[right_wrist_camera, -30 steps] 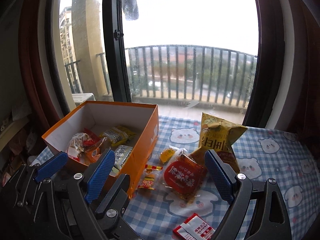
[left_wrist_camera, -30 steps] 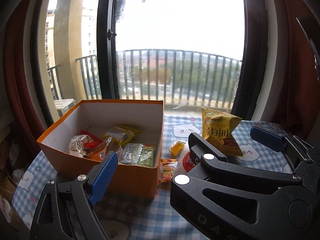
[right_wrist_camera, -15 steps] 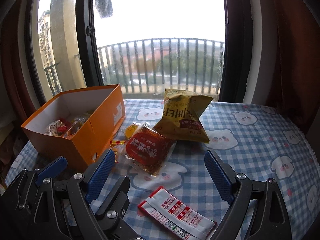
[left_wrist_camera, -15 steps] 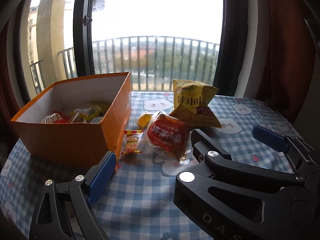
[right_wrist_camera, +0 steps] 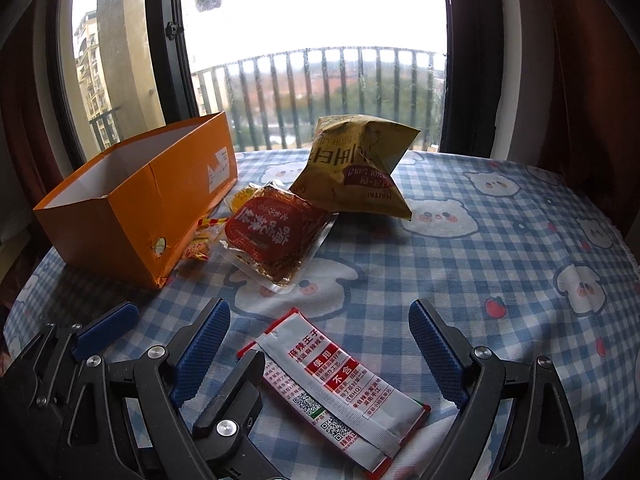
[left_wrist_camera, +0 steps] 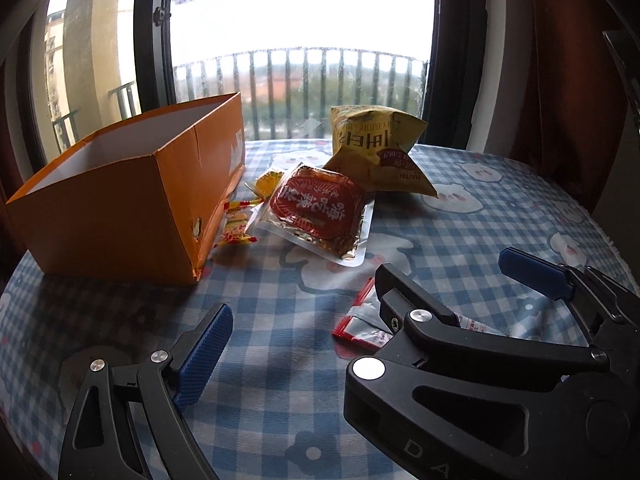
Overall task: Organize snacks
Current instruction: 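Grasp the white-and-red sauce sachet with the right tool while the left tool grasps the red-and-white wrapper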
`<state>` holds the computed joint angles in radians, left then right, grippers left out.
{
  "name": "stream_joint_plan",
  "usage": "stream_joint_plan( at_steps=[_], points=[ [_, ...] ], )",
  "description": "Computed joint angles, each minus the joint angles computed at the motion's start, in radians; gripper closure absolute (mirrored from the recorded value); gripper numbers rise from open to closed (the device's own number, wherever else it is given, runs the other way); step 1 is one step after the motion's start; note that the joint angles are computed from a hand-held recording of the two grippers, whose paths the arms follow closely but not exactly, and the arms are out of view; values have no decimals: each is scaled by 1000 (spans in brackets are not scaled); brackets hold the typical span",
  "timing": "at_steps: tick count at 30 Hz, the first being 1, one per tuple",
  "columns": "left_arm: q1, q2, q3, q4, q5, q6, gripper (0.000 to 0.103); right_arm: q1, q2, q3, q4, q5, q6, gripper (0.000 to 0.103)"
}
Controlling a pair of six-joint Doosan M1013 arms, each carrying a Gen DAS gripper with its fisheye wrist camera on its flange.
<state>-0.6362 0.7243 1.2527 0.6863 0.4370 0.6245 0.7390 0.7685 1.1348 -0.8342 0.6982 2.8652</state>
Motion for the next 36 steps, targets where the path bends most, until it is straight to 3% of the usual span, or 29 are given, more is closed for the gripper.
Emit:
stream_joint_plan(
  at_steps=[6, 12, 17, 21, 25, 33, 36],
  points=[
    [4, 11, -8, -118, 33, 108, 10, -6, 11, -2, 88, -7, -73, 10],
    [13, 27, -31, -295, 100, 299, 12, -12, 23, -15, 209, -12, -188, 10],
    [11, 30, -33, -293, 104, 310, 12, -11, 44, -46, 237, 32, -257, 10],
    [10, 30, -33, -287, 104, 311, 12, -25, 54, -67, 339, 42, -363, 12],
    [13, 32, -39, -302, 109, 326, 11, -31, 74, -110, 375, 109, -437, 13],
    [18, 52, -82, -300, 168, 307, 11, -24, 78, -115, 291, 134, -336, 35],
    [10, 61, -101, -228, 201, 276, 11, -25, 74, -100, 242, 129, -276, 44]
  ],
)
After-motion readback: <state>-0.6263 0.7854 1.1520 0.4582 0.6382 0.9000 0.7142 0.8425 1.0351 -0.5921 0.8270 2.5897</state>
